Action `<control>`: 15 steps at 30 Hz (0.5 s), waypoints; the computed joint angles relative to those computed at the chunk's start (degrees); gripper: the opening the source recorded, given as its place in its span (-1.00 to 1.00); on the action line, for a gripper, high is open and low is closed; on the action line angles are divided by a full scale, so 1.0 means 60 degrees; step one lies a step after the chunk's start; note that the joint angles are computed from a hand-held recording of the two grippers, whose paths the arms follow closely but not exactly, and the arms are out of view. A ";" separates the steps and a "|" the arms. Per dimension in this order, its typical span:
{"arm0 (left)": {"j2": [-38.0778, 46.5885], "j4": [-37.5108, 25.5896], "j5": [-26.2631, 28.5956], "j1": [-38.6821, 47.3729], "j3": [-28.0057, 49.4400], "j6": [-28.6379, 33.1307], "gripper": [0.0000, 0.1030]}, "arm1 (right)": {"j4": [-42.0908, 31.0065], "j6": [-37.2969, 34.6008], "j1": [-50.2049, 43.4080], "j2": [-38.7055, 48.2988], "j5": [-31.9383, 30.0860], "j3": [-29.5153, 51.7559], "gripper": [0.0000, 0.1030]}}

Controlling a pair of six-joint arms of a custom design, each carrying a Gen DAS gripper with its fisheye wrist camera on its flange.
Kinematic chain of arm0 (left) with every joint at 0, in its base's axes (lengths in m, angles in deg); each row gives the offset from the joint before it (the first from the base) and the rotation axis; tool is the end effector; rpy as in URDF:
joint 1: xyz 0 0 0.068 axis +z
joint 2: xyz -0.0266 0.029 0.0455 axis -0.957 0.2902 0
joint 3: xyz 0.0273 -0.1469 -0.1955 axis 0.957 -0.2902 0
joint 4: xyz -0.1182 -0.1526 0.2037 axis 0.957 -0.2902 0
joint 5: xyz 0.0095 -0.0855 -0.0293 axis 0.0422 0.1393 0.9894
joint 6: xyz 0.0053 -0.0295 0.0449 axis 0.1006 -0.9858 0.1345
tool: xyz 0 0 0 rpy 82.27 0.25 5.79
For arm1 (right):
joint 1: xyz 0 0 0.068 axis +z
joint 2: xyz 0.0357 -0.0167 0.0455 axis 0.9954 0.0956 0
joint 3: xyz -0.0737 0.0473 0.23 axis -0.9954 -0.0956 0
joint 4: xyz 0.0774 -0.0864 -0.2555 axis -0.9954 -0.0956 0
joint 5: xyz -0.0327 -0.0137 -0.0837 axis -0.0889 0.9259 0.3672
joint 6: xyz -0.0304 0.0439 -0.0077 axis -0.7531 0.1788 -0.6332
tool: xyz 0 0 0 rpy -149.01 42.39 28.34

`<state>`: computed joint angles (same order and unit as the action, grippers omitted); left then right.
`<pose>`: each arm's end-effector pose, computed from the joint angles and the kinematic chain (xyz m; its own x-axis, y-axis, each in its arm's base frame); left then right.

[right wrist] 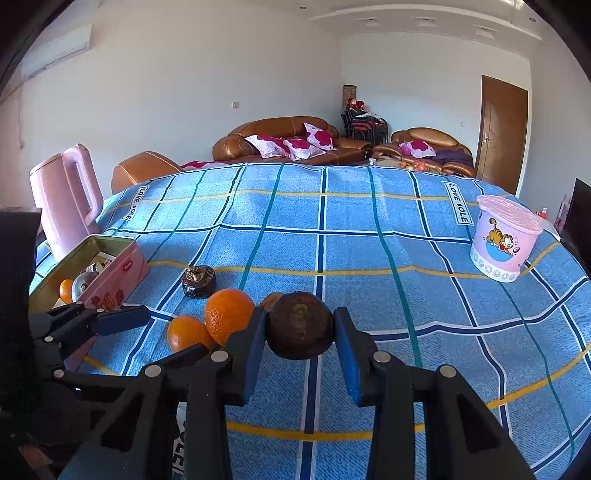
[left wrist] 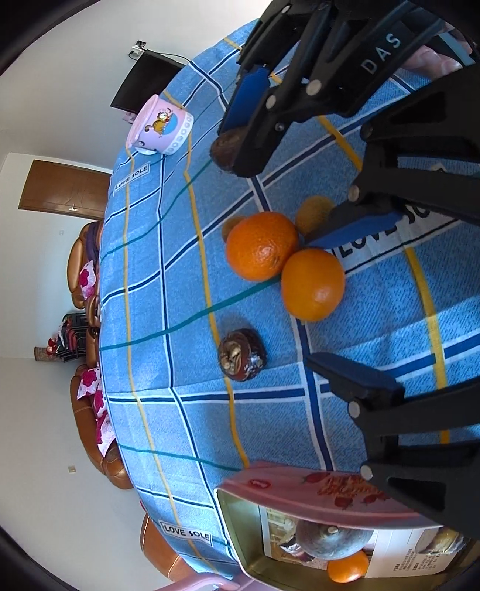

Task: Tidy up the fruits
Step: 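Grasp a brown passion fruit with the right tool while the left tool grasps an orange, then lift the passion fruit with the right tool while the left tool carries the orange toward the tin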

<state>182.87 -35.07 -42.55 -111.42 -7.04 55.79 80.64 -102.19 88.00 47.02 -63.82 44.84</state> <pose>0.2972 -0.2190 -0.0158 -0.7568 -0.0232 -0.6532 0.0335 0.9967 -0.0742 0.3244 0.0301 -0.0080 -0.4615 -0.2487 -0.8516 -0.4161 0.9085 -0.0398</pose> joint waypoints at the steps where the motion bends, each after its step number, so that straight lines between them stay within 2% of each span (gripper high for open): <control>1: 0.0004 0.0042 0.0078 0.0020 -0.0014 -0.0005 -0.09 | -0.0178 -0.0038 0.0015 -0.0005 -0.0004 0.0073 -0.24; 2: -0.0008 0.0088 0.0104 0.0015 -0.0042 0.0005 -0.17 | -0.0312 -0.0064 0.0025 -0.0003 -0.0024 0.0130 -0.24; 15: -0.0427 0.1016 -0.0462 -0.0172 -0.0790 -0.0071 -0.17 | -0.0293 -0.0068 -0.0174 0.0004 -0.0709 0.0114 -0.24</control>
